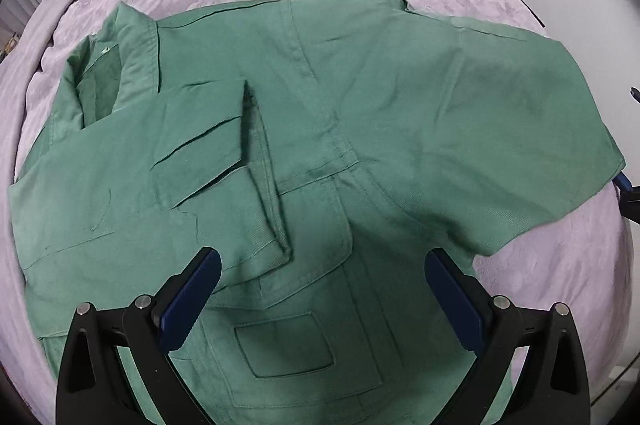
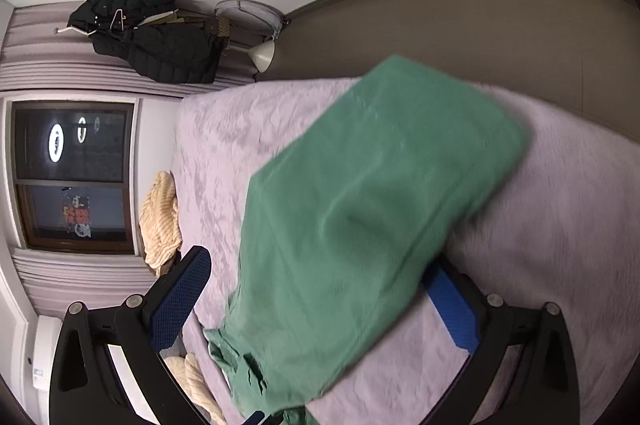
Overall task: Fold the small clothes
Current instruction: 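Grasp the other sleeve cuff with the right gripper and lift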
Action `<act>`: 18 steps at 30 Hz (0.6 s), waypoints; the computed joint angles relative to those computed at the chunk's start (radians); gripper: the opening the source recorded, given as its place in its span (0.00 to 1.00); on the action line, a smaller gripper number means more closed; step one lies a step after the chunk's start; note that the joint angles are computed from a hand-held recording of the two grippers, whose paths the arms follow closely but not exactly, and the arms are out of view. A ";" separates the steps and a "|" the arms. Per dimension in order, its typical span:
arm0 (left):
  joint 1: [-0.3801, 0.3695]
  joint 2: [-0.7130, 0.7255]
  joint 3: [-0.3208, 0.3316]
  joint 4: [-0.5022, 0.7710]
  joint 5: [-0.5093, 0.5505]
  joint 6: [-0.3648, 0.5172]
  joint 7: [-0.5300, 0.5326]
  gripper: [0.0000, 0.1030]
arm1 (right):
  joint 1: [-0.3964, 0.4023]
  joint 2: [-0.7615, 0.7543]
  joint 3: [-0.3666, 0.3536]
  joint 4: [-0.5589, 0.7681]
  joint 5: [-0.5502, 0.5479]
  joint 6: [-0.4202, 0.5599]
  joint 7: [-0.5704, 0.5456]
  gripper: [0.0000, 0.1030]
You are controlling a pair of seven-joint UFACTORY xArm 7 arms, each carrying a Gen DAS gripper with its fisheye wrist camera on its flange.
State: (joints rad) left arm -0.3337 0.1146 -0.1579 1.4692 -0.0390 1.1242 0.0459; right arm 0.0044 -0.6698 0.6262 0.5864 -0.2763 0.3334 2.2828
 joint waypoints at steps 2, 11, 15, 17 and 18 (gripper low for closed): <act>-0.005 0.012 -0.002 0.011 0.002 -0.017 -0.016 0.99 | -0.023 -0.033 -0.003 -0.036 -0.007 -0.037 0.019 1.00; -0.033 0.074 0.000 0.053 0.070 -0.035 -0.108 0.99 | -0.203 -0.162 0.154 -0.190 0.101 -0.326 0.206 0.12; -0.051 0.064 -0.011 0.023 0.083 -0.051 -0.106 0.99 | -0.311 -0.244 0.222 -0.181 0.126 -0.412 0.177 0.11; -0.062 0.063 -0.018 0.011 0.094 -0.053 -0.090 0.99 | -0.370 -0.243 0.238 -0.153 0.133 -0.477 0.139 0.11; -0.071 0.055 -0.021 -0.005 0.109 -0.063 -0.089 0.99 | -0.398 -0.233 0.247 -0.132 0.135 -0.502 0.118 0.11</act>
State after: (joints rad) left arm -0.4044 0.1697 -0.1786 1.4642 0.0696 1.0607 -0.0433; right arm -0.3939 -0.9032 0.8730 0.4544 -0.1410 -0.1689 2.4007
